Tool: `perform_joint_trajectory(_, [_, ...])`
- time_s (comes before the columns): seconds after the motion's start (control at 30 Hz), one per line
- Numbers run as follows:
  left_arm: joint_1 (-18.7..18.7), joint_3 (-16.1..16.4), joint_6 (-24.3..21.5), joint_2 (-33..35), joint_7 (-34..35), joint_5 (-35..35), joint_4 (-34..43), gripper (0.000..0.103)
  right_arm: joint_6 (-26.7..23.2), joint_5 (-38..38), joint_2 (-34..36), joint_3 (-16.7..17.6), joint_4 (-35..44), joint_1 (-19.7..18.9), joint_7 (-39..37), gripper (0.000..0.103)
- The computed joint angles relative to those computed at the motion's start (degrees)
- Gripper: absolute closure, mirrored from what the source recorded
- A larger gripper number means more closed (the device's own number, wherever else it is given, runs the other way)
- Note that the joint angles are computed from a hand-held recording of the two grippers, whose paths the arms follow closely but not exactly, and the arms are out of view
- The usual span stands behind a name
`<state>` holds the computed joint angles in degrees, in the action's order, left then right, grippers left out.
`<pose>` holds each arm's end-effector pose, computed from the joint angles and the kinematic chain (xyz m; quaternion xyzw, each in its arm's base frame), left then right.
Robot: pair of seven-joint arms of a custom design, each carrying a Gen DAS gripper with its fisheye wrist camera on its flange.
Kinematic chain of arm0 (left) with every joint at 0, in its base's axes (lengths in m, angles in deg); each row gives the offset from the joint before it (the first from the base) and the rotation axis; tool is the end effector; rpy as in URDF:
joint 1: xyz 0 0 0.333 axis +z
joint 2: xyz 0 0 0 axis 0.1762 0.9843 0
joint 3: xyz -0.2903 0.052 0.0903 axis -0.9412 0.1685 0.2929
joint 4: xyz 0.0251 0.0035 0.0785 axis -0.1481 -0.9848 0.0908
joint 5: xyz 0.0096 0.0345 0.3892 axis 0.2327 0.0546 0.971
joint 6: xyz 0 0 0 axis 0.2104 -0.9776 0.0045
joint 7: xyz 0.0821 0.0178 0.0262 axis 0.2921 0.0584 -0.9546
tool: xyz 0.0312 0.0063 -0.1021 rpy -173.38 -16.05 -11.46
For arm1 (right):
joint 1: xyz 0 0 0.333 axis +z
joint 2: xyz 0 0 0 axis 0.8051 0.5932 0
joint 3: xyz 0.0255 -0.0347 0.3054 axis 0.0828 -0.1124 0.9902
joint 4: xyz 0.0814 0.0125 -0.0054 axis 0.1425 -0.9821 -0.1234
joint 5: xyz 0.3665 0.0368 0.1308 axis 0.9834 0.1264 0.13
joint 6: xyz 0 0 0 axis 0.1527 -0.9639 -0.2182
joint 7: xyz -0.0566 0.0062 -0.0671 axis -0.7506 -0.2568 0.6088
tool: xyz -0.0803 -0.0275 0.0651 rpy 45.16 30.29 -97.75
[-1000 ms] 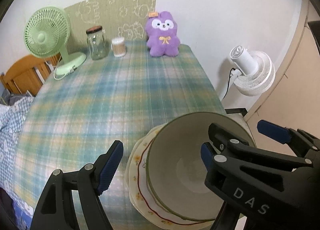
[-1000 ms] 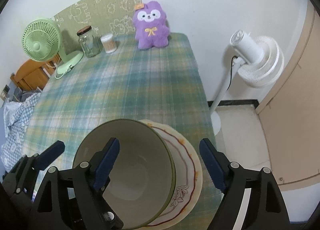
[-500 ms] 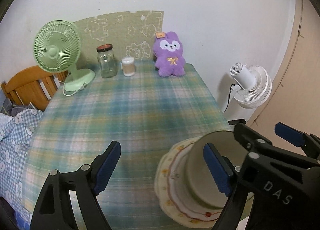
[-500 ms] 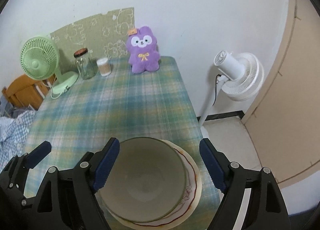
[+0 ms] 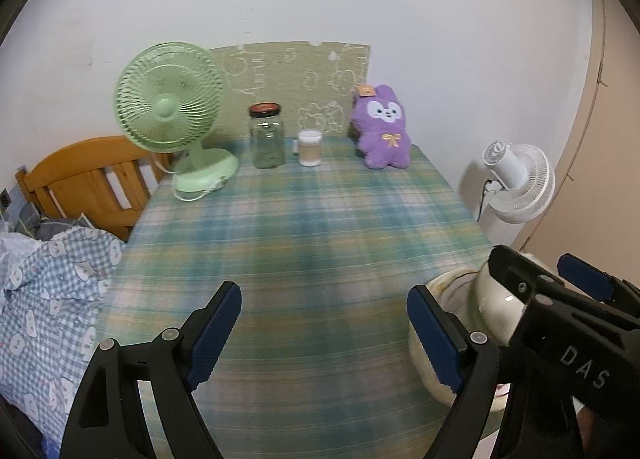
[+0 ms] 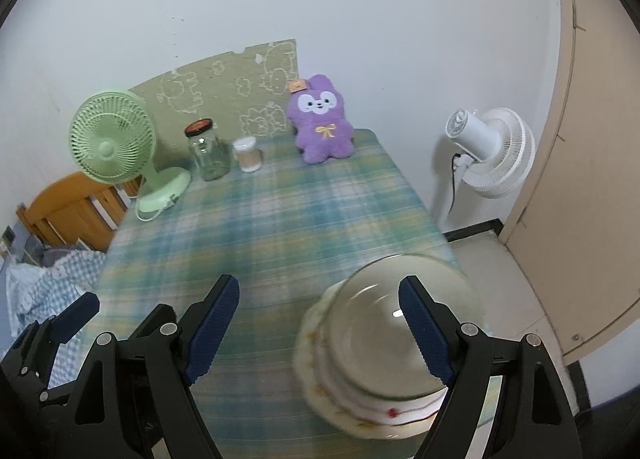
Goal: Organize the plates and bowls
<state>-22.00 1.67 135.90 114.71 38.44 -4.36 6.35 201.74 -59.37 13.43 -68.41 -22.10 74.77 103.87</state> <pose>0.6805 -0.3675 0.3694 -0.5581 0.7259 -0.3289 0.2312 0.6487 0.2100 0.4023 -0.5205 0.7535 -0.3024 0.2642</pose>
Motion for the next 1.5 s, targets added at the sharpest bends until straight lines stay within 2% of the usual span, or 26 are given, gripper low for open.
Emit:
perform_joint_trajectory(0.2, [4.0, -2.0, 3.2, -3.9, 4.7, -1.5, -7.6, 0.016, -3.3, -1.0, 2.2, 0.4, 2.5, 3.2, 3.7, 0.019])
perform_joint_trajectory(0.43, [5.4, -2.2, 5.0, -6.6, 9.1, -4.2, -13.7, 0.016, -4.4, -1.3, 4.2, 0.7, 3.4, 5.4, 5.4, 0.019])
perform_joint_trajectory(0.53, [3.8, -0.1, 7.0, -6.7, 8.9, -4.5, -14.9, 0.016, -3.7, -4.1, 4.6, -0.3, 3.3, 6.4, 7.3, 0.019])
perform_joint_trajectory(0.7, [-1.7, 6.9, 12.1, -5.4, 7.0, -5.5, -16.9, 0.016, -1.6, -7.6, 5.4, -1.2, 2.8, 6.9, 9.9, 0.019])
perform_joint_trajectory(0.8, [-3.9, 9.6, 15.1, -4.6, 7.2, -7.7, -18.3, 0.013, -0.3, -10.9, 5.5, -2.0, 2.0, 7.3, 12.9, 0.019])
perform_joint_trajectory(1.07, [-8.7, 14.6, 20.0, -3.3, 8.4, -15.5, -20.9, 0.009, 1.7, -20.2, 5.6, -2.7, 0.8, 7.2, 18.5, 0.019])
perform_joint_trajectory(1.1, [-8.5, 14.4, 20.8, -3.3, 8.7, -16.5, -21.2, 0.008, 2.0, -20.7, 5.7, -2.5, 0.8, 7.0, 19.0, 0.019])
perform_joint_trajectory(1.4, [-14.1, 19.4, 23.1, -3.2, 13.5, -24.4, -22.9, 0.005, 4.0, -24.7, 5.0, -1.6, 0.1, 5.8, 21.5, 0.019])
perform_joint_trajectory(1.5, [-14.5, 19.4, 23.8, -3.4, 15.4, -26.6, -23.2, 0.004, 4.3, -25.3, 4.7, -1.2, -0.2, 5.3, 22.0, 0.019])
